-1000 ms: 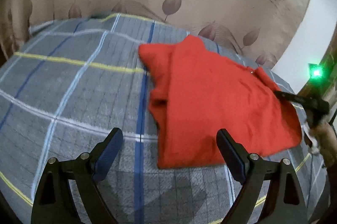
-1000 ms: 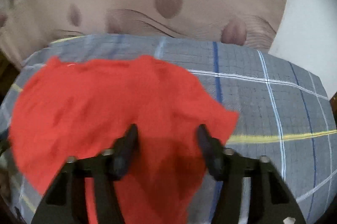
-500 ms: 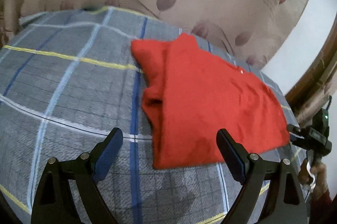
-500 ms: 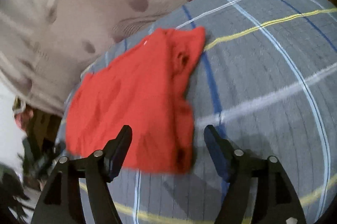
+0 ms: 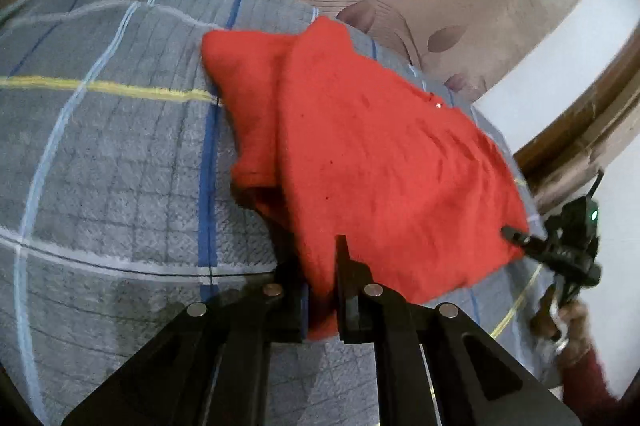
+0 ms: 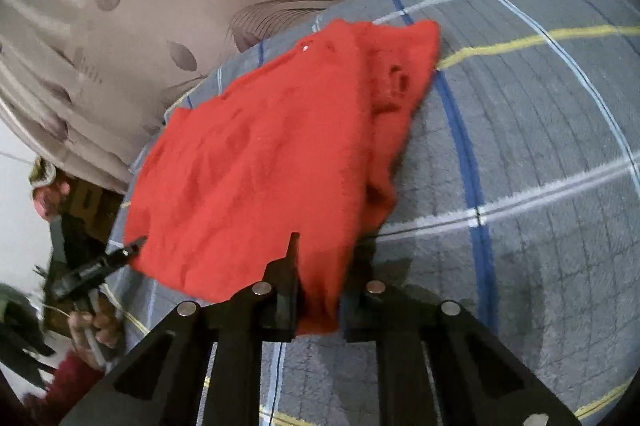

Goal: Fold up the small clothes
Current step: 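Lift the folded edge with the left tool and fold it over, then release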

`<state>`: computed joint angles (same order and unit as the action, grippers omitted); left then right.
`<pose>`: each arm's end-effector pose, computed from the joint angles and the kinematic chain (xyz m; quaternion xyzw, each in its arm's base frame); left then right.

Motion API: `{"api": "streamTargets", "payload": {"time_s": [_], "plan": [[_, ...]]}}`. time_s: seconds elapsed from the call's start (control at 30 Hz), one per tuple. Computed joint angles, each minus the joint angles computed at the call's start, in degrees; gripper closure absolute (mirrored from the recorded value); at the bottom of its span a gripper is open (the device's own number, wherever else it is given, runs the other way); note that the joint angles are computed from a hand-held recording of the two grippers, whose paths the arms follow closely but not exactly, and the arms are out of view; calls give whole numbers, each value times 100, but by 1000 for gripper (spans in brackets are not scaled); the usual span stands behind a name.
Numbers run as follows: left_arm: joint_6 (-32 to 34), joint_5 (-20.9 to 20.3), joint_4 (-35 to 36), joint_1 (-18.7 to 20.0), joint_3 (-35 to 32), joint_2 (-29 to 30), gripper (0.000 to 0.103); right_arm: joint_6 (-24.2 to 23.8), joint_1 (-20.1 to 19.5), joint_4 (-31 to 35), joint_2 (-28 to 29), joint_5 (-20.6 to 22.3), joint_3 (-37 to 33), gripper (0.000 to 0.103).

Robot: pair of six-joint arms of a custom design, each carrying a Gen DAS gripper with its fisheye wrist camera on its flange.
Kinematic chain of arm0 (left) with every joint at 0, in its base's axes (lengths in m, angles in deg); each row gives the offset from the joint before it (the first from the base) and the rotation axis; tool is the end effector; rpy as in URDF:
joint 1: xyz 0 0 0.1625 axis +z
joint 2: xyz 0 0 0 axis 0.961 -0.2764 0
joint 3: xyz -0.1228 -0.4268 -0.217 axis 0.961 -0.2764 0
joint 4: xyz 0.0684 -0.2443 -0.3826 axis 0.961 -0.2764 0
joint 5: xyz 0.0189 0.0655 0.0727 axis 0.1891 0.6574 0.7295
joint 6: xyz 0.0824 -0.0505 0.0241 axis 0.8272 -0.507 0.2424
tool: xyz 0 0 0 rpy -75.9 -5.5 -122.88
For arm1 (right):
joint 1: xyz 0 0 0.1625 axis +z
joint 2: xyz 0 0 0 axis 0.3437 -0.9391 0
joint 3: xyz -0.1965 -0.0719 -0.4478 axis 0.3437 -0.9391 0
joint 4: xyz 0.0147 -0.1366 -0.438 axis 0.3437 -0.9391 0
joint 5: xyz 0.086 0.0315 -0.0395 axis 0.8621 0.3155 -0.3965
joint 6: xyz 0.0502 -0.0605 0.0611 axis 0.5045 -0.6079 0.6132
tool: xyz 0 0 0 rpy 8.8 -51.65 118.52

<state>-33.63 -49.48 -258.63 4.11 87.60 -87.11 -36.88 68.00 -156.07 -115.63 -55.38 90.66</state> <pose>0.0423 -0.6074 0.1823 0.0687 0.9473 -0.2792 0.1415 0.0987 -0.6634 0.1130 0.0866 -0.9717 0.2005 0.0901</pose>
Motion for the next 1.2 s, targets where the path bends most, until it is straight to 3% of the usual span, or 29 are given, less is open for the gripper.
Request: {"api": "streamTargets", "payload": {"time_s": [0.13,0.23,0.3,0.37,0.5,0.57,0.63,0.73,0.77,0.83,0.97,1.0,1.17,1.2], "plan": [[244,253,450,-158,50,-282,94,-105,61,253,-267,-103,99,95],[324,167,780,-203,130,-614,97,-225,128,566,-476,-293,129,97],[521,406,836,-247,205,-686,97,-280,115,791,-507,-420,74,97],[540,353,889,-157,205,-651,97,-261,79,901,-454,-599,28,97],[151,43,425,15,314,-738,95,24,-107,693,-518,-185,147,89],[-51,-43,238,48,335,-843,84,-22,-80,302,-562,-220,266,87],[-23,173,-160,-36,367,-881,42,-96,-25,-229,-612,-231,421,80],[164,202,-394,-67,212,-803,20,-299,73,-858,-604,-26,577,63],[201,166,-230,-48,70,-740,19,-374,125,-1017,-554,-7,590,54],[122,112,155,21,-275,-519,19,-525,249,-1282,-388,-52,578,49],[-154,-294,1232,243,-943,-137,19,-730,398,-1321,-136,-147,483,49],[-195,-231,1456,266,-1112,-14,19,-799,449,-1336,-52,-225,446,48],[153,-196,1153,299,-1360,323,22,-950,488,-1290,125,-280,373,38],[147,-161,1131,288,-1382,360,36,-934,462,-1314,135,-248,386,37]]}}
